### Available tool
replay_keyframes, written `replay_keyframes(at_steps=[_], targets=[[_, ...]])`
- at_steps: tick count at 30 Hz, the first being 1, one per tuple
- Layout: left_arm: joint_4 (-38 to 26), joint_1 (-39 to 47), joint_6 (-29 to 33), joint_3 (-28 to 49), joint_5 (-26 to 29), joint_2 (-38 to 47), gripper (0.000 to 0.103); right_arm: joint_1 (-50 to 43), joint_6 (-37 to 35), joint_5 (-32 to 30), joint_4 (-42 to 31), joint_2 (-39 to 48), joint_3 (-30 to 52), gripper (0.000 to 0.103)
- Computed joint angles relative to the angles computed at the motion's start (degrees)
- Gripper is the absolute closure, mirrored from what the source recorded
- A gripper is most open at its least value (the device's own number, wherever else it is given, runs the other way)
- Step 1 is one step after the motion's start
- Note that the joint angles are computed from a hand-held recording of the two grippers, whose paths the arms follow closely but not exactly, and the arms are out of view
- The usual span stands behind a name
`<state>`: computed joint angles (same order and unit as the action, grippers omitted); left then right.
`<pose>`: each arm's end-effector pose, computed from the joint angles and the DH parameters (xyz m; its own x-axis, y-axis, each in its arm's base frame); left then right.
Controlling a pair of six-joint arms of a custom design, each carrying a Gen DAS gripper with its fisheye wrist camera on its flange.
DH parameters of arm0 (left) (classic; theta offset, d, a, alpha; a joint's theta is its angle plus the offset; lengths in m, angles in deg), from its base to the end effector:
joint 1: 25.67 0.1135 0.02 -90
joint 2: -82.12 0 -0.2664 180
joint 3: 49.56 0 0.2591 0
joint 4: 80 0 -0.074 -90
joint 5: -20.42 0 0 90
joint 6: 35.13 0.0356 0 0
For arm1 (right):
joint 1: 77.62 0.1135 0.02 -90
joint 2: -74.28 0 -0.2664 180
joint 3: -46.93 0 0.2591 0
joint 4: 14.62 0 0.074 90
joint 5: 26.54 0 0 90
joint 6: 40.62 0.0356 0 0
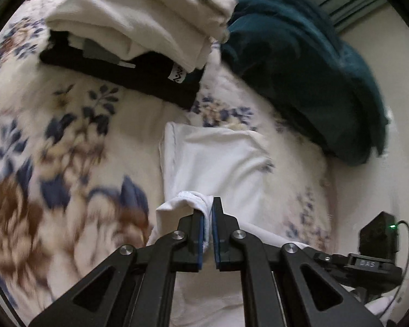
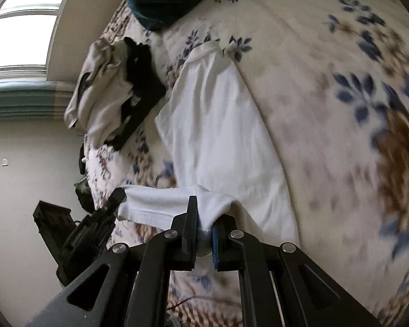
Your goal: Fold small clothes
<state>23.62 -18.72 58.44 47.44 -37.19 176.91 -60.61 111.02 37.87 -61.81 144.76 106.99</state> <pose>0.3294 0.0209 0.2888 -0.9505 -0.0629 -0.3043 0.1023 0.8615 -0.4974 0.2275 0.0857 0.2281 -0.8104 0.5820 0.0665 0.4801 0.5949 0.6446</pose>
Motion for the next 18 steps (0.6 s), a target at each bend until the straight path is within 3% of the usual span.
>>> replay_keyframes(at_steps=[3, 5, 7, 8, 9, 10, 11, 14, 18], targets=[[0.6, -2.7, -3.3, 3.6, -3.8, 7.1, 0.096, -4.7, -5.2, -2.6, 4.0, 12.9, 3.8, 0.094], [0.2, -2.7, -4.7, 5.2, -5.6, 9.6, 0.082, -6.9, -7.3, -4.9, 5.6, 20.1, 6.3, 0.093], [-0.3, -1.1, -4.5, 4.4, -5.4, 7.8, 0.075, -8.5, -9.3, -7.0, 4.8, 25.3, 8.7, 0.081], [-0.7, -0.1, -4.4, 3.5, -5.4, 5.8, 0.064, -9.2, -10.8, -7.6, 2.8, 27.1, 10.2, 0.067], [-1.9, 1.5, -3.5, 2.1, -5.2, 3.1, 0.056, -9.6, -11.3, -7.9, 2.8, 26.7, 10.1, 0.049], [-2.7, 2.9, -2.7, 1.1, -5.0, 1.1, 0.046, -10.1, -11.9, -7.8, 2.8, 25.4, 9.7, 0.042], [-3.4, 4.9, -1.4, -1.2, -4.8, -2.4, 0.044, -10.3, -12.7, -7.4, 2.2, 23.5, 9.0, 0.037], [-7.7, 8.5, 2.8, -5.9, -4.9, -8.6, 0.044, -9.7, -16.0, -6.2, -0.5, 18.3, 7.6, 0.036], [-9.4, 4.8, 8.8, -16.1, -11.5, -16.1, 0.044, -5.5, -20.2, -2.4, -6.2, 14.6, 6.8, 0.036]])
